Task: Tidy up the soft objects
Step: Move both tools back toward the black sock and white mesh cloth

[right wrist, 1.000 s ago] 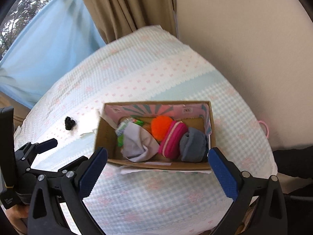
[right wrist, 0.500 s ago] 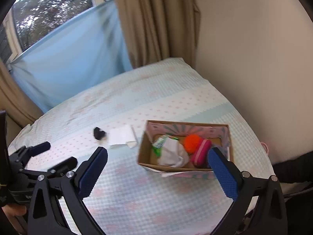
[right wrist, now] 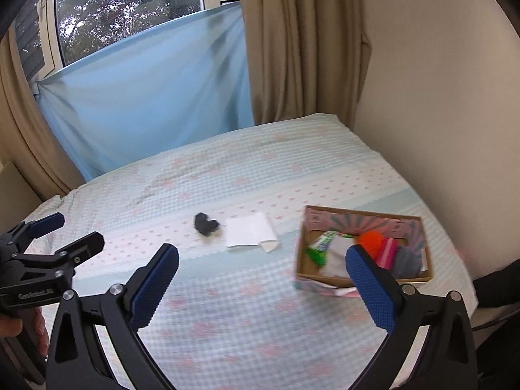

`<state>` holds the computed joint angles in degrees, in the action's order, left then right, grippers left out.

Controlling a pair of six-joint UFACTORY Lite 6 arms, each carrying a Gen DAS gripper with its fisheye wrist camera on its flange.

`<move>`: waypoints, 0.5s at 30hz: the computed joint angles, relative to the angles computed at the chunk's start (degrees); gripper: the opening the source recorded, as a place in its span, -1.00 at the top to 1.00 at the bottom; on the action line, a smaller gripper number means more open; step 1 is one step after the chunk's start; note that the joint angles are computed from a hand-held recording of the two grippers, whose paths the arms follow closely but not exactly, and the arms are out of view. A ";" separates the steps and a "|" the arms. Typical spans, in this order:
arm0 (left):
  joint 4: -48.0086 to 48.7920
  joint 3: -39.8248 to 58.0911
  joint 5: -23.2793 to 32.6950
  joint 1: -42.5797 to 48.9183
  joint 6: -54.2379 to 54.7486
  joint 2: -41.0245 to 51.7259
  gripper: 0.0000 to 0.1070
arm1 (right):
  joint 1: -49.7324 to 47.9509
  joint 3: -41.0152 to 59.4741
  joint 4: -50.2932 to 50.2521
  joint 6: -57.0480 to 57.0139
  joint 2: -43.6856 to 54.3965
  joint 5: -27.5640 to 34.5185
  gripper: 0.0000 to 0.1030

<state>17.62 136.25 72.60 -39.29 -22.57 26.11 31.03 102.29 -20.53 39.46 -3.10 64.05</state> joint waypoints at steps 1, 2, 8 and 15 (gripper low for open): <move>-1.37 -3.47 -2.37 1.84 1.28 -1.40 -0.92 | 0.66 -1.39 -0.47 0.90 0.43 -1.80 -0.99; -2.81 -6.95 -5.20 3.85 2.53 -2.52 -0.92 | 0.87 -2.78 -0.83 1.32 1.08 -3.62 -0.99; -8.30 -14.22 -16.37 11.54 8.66 0.43 -0.92 | 0.41 -7.87 -1.29 1.98 6.95 -13.69 -0.99; -11.67 -5.21 -20.32 15.27 12.72 15.80 -0.92 | -1.86 -13.16 -3.32 4.83 16.08 -26.15 -0.99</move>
<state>5.95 131.05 52.28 -24.02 -9.85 41.91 29.17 89.13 -23.85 44.29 12.98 37.90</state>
